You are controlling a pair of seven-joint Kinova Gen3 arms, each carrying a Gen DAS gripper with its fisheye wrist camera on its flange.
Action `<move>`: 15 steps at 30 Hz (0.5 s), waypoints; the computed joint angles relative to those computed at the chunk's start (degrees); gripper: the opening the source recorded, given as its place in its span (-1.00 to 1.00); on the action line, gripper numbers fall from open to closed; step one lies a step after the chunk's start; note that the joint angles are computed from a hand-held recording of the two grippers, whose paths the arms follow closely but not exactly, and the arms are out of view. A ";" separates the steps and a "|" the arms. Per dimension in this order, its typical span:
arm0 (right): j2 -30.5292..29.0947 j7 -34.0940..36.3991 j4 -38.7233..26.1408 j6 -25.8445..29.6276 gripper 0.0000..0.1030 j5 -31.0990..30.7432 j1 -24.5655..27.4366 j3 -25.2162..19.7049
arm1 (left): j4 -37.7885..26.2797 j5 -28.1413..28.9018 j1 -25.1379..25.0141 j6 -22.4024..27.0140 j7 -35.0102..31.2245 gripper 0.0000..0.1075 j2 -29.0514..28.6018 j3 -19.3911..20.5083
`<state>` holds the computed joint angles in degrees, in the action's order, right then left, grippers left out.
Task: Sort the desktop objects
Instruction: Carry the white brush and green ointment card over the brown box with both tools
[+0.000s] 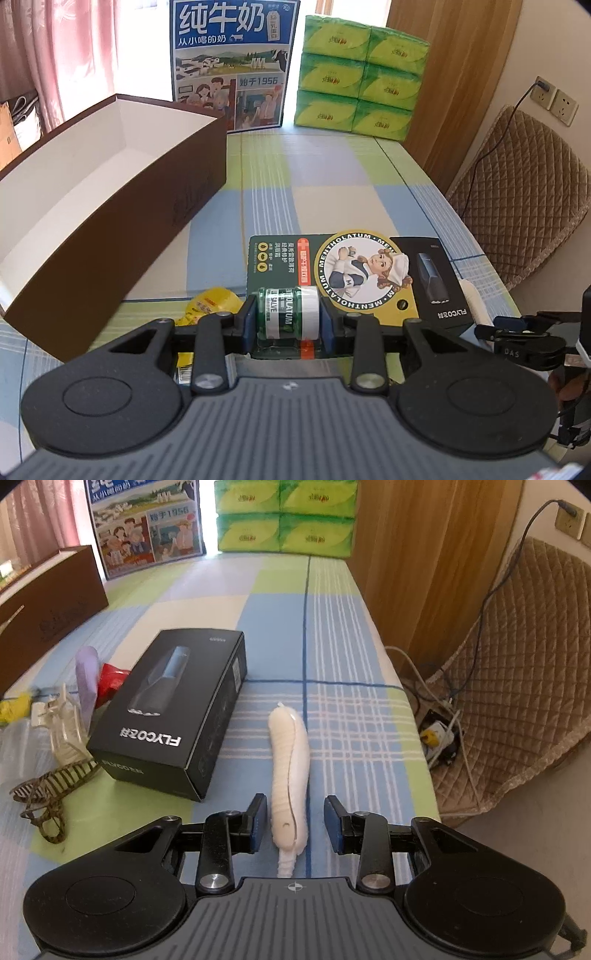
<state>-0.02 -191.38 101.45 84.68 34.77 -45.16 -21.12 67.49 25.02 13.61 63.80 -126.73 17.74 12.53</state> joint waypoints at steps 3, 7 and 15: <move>0.10 1.74 -0.38 -0.03 -0.67 -0.09 -0.11 -0.19 | 0.26 -0.40 -0.02 0.35 0.34 -0.46 -0.47 -0.24; -0.40 0.65 -0.55 0.21 -0.67 -0.20 -0.58 -0.42 | 0.87 -0.33 -0.49 0.43 0.59 -0.46 -1.12 -0.52; -2.07 2.43 -5.96 2.98 -0.67 2.51 -1.39 -2.10 | 1.14 0.67 -1.92 0.35 0.44 -0.46 -2.37 -0.99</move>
